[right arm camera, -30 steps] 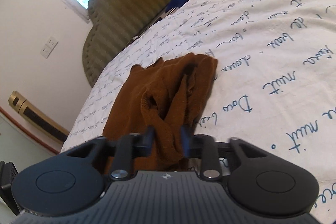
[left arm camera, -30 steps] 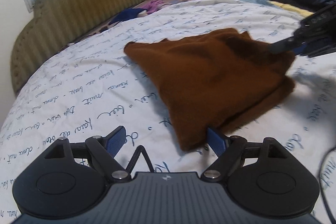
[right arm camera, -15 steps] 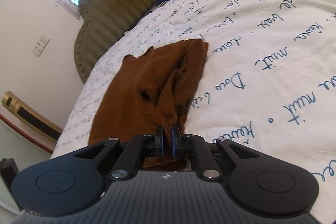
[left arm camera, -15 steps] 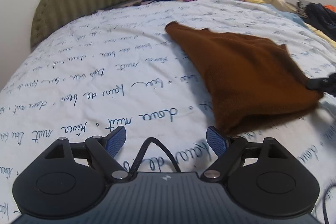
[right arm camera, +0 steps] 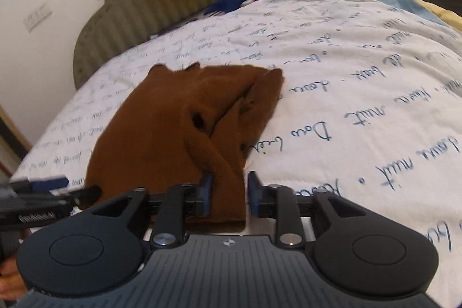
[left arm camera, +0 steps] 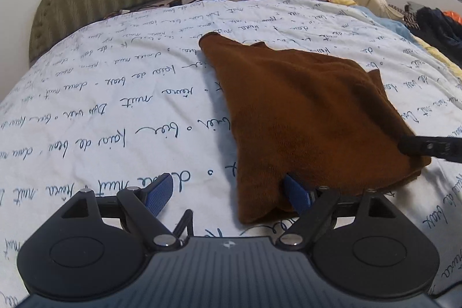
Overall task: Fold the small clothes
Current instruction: 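Lower the held sweater edge with the right gripper and open it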
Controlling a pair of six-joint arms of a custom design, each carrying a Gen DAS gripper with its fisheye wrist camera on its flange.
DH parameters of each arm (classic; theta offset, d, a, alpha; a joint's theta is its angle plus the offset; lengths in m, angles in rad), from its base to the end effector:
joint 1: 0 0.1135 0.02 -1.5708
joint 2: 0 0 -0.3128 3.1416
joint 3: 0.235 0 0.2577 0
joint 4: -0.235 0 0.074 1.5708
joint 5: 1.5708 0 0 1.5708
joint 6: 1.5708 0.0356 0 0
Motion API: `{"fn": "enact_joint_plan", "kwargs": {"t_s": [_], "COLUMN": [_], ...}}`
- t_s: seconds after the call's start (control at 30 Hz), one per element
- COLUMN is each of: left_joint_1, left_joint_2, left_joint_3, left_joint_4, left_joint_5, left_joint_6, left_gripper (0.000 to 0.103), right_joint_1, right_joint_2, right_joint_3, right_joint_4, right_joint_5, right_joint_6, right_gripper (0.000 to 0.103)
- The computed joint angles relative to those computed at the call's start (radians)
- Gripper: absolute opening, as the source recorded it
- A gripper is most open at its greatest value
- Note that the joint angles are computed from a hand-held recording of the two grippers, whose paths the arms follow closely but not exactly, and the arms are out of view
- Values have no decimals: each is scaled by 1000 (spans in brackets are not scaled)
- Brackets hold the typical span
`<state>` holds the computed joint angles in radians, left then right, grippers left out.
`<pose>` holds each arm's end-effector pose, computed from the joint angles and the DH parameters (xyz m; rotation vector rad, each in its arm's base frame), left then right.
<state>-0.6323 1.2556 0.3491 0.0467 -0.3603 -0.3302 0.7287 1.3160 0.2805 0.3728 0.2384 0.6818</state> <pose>0.1646 -0.1050 0.1692 0.1969 2.3509 -0.0245 0.1594 0.1310 0.1644 0.0790 2.2588 0.5081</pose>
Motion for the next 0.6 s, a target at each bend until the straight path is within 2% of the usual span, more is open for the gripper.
{"fn": "enact_joint_plan", "kwargs": {"t_s": [0.13, 0.3, 0.43, 0.5, 0.6], "left_joint_1": [1, -15, -7, 22, 137], "left_joint_2": [3, -4, -5, -15, -17], "left_joint_3": [6, 9, 6, -2, -20], "left_joint_4": [-16, -40, -39, -30, 14], "left_joint_5": [5, -4, 15, 67, 267], "left_joint_6": [-23, -46, -44, -40, -13], "left_gripper": [84, 84, 84, 84, 84], "right_joint_1": [53, 23, 13, -20, -109], "right_joint_2": [-40, 31, 22, 24, 71], "right_joint_3": [-3, -17, -44, -64, -100], "right_joint_4": [-21, 24, 64, 106, 221], "right_joint_5": [56, 12, -19, -78, -217], "right_joint_6": [-22, 13, 42, 51, 66], "right_gripper": [42, 45, 59, 61, 63]}}
